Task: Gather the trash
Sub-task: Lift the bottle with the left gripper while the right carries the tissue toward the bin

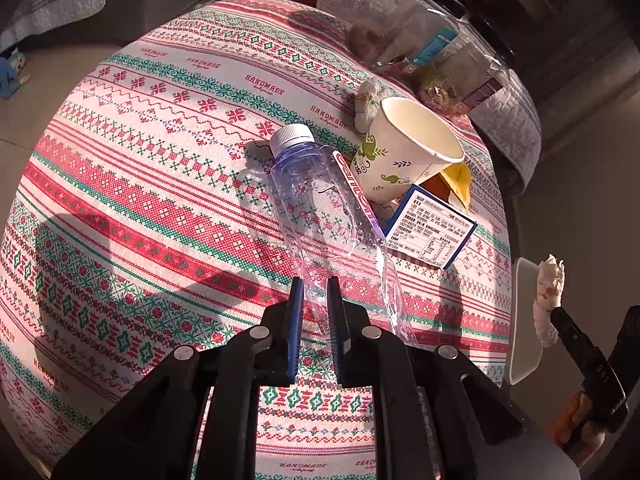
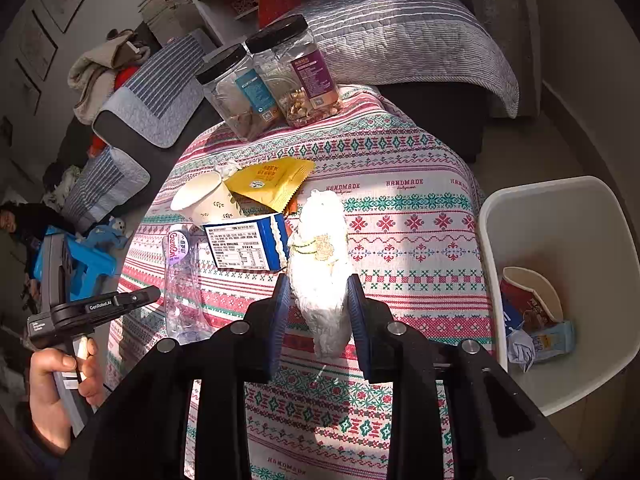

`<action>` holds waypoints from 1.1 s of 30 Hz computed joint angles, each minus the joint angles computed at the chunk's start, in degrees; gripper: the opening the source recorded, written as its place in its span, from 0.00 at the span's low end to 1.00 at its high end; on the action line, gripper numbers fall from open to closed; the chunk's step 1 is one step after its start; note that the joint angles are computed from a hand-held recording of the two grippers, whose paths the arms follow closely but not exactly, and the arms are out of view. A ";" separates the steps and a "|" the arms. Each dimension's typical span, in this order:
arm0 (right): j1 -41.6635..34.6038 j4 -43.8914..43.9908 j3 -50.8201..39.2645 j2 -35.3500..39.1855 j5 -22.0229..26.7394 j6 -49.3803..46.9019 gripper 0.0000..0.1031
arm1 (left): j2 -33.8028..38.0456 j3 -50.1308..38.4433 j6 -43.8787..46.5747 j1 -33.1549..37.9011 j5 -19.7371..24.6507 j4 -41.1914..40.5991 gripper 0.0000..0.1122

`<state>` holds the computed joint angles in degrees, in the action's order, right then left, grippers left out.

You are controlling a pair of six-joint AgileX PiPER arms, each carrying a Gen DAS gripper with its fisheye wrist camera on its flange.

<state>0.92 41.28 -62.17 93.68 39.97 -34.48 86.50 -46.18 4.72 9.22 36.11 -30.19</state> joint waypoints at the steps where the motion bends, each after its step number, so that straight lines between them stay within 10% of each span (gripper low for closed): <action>1: -0.24 0.27 0.20 -0.35 0.12 -0.29 0.27 | -0.70 1.02 1.42 1.06 -0.91 -3.18 0.76; 12: -1.61 0.94 0.62 -0.36 -0.08 -0.27 0.27 | 8.57 0.27 7.53 -5.94 -8.77 -18.51 0.79; 14: -2.06 0.77 0.93 -0.56 -0.04 -0.53 0.27 | 9.92 1.69 10.27 -7.09 -12.70 -22.78 0.57; 18: -3.30 0.46 1.37 -1.06 0.17 -1.32 0.27 | 7.76 4.77 18.00 -5.67 -14.64 -31.76 0.55; 33: -8.51 7.55 0.02 -1.40 4.68 -6.07 0.27 | -13.61 5.38 1.49 -8.43 -12.11 -14.80 0.55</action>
<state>-7.59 48.83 -62.14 92.28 44.65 -40.54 72.89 -40.80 6.22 0.78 24.00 -44.99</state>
